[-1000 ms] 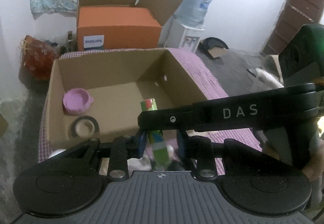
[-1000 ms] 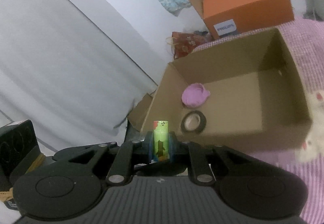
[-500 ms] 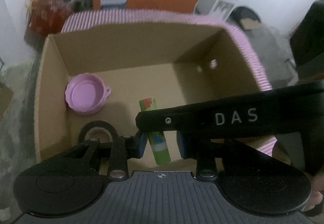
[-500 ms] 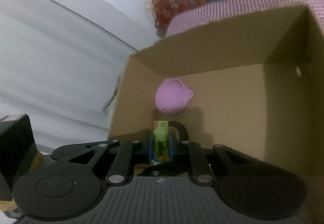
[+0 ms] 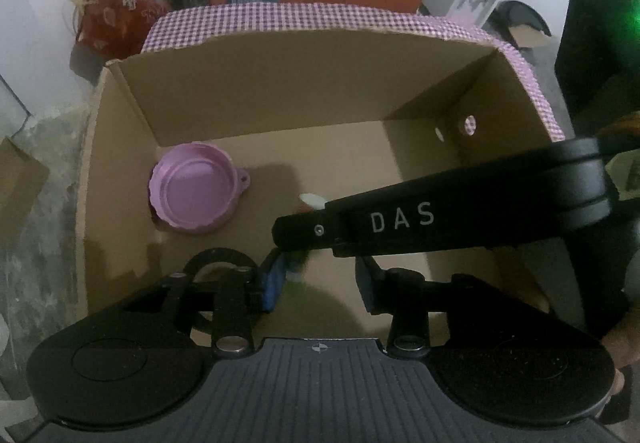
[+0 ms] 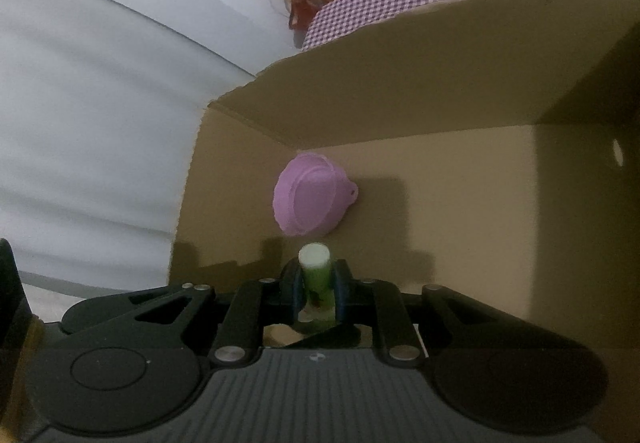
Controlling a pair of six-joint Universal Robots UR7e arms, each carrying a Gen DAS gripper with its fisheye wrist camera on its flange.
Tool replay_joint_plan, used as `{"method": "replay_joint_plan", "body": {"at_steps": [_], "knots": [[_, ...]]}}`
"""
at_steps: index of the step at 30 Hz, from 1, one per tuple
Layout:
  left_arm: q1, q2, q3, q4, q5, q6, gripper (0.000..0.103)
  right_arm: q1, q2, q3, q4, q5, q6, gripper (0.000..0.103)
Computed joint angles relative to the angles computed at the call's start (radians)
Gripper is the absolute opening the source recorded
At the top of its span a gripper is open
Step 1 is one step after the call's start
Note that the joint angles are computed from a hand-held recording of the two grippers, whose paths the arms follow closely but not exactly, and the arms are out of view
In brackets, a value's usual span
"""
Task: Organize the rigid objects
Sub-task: 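Open the right tool to drop the glue stick into the box, then move the right tool back to the black cylinder on the table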
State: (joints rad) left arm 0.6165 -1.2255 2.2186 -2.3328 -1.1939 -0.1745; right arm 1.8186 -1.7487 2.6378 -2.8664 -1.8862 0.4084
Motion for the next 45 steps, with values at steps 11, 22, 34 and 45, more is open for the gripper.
{"method": "replay_joint_plan", "body": {"at_steps": [11,22,34,45], "knots": [[-0.039,-0.089,0.037,-0.017,-0.004,-0.014,0.046,0.098,-0.016,-0.019,0.019,-0.068,0.068,0.021],[-0.068,-0.185,0.062,-0.009,-0.001,-0.037,0.046,0.192,-0.055,-0.034,0.038,-0.119,0.129,0.022],[-0.177,-0.466,0.188,0.037,-0.023,-0.036,0.047,0.635,-0.252,0.004,0.132,-0.328,0.383,0.022],[-0.265,-0.632,0.407,0.009,-0.156,-0.077,0.049,1.108,-0.39,0.063,0.701,-0.546,1.16,0.022]]}}
